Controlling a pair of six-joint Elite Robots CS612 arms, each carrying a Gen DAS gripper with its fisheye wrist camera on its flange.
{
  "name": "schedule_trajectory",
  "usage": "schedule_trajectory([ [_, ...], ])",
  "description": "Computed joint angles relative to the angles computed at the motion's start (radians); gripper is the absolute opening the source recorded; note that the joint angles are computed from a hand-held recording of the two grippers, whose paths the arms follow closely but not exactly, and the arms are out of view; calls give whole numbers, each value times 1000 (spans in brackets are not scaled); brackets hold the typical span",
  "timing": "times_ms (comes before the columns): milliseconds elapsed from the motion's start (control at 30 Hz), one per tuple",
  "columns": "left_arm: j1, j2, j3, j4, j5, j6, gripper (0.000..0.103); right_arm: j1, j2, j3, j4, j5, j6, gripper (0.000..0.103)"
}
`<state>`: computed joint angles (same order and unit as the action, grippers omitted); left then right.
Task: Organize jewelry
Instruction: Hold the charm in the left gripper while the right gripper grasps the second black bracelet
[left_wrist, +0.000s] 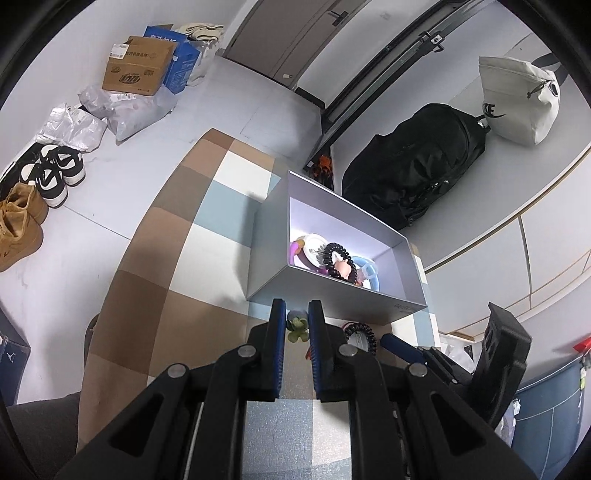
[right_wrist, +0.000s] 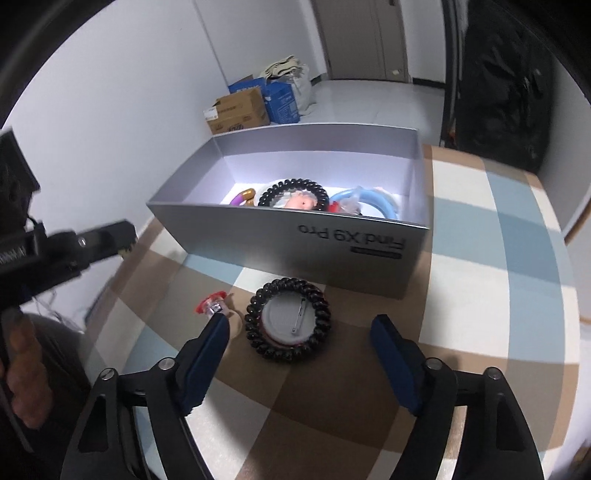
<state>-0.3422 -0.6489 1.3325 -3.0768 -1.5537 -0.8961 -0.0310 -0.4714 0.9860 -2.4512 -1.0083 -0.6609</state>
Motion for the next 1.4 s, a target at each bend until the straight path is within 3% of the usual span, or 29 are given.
schedule_trajectory([
  [133,2,1,-1,-2,-9,-4,8,11,-4,24,-70,-48,-48,67],
  [267,1,1,-3,6,-10,4,8,13,-5,39,-106,-48,-44,65],
  [333,0,0,-4,14,-5,14,8,12,-6,42,-108,-38,-48,51],
  [367,-2,-1,-4,17,1,17,8,13,-7,46,-111,-36,-48,49],
  [500,-3,-2,-3,24,10,23,8,5,-9,49,-97,-13,-43,45],
  [600,-4,-3,-3,27,15,24,8,-1,-10,42,-87,8,-28,31],
  [700,-5,-3,-4,30,17,27,8,-6,-8,30,-53,26,-16,30],
  [833,-9,-3,-6,43,30,33,8,-10,-4,14,-11,39,-11,20],
  [1100,-11,-5,-1,52,40,31,8,-8,25,-49,61,46,49,19],
  [1400,-18,-12,2,70,83,66,8,12,14,-29,5,-25,5,17],
])
